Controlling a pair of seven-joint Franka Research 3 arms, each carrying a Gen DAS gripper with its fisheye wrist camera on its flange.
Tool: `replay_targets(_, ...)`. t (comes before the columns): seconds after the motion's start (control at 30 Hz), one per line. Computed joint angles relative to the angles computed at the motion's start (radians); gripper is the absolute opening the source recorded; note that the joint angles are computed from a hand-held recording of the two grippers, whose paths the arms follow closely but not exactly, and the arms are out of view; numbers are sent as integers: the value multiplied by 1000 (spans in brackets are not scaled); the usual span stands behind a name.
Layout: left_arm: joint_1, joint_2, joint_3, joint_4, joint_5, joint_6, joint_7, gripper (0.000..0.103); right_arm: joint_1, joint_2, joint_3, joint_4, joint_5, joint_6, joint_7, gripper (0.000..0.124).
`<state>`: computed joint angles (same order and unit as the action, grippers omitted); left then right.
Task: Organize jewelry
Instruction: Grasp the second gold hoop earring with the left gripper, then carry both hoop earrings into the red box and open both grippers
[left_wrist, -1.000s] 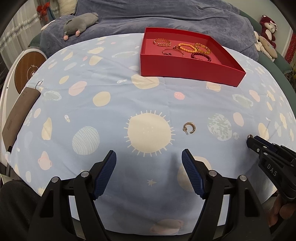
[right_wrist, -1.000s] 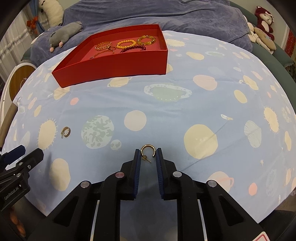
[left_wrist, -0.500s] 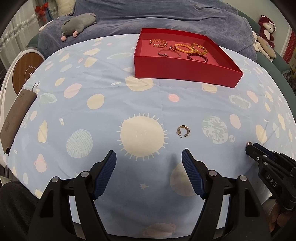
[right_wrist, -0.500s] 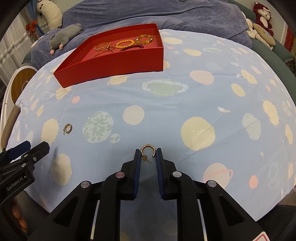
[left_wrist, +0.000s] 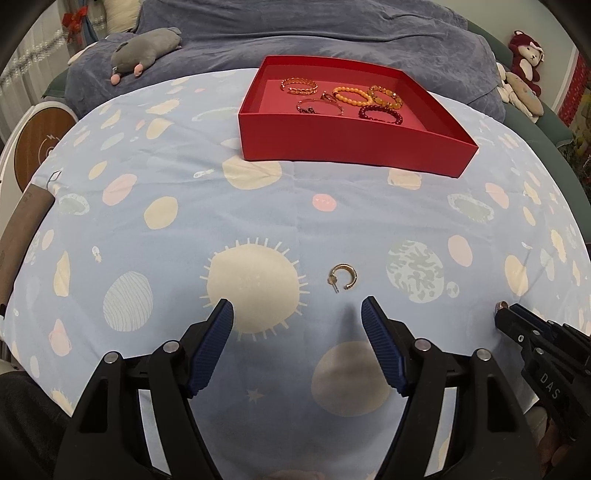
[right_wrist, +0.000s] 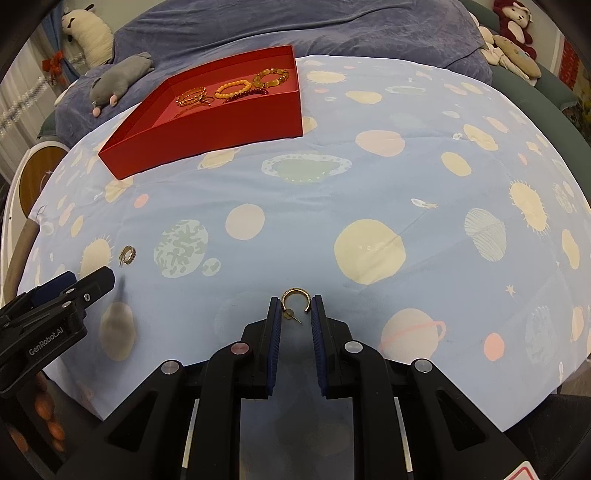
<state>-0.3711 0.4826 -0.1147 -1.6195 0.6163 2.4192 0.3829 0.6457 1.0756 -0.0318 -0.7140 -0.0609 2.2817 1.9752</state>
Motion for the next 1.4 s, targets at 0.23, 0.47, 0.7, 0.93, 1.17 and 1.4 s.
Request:
replay_targets(0.23, 0, 57, 4, 76, -12, -2, 34, 63, -2, 19, 4, 35, 7, -15, -7, 15)
replay_targets(0.47, -12, 114, 12, 152, -37, -26, 98, 45, -3, 46, 3, 85, 12, -43, -12, 15)
replay_targets(0.7, -14, 113, 18, 152, -38, -25, 124, 18, 2, 81, -3, 150, 9, -77, -9, 15)
replay_targets(0.93, -5, 84, 12, 112, -56, -9, 124, 18, 9, 15, -3, 42, 2, -32, -11, 15)
replay_targets(1.17, 2, 17, -2, 26, -65, 2, 99, 18, 20, -84, 7, -120, -7, 40, -16, 15)
replay_targets(1.4, 8, -57, -18, -48, -55, -4, 78, 18, 27, -171, 19, -249, -10, 99, -17, 15)
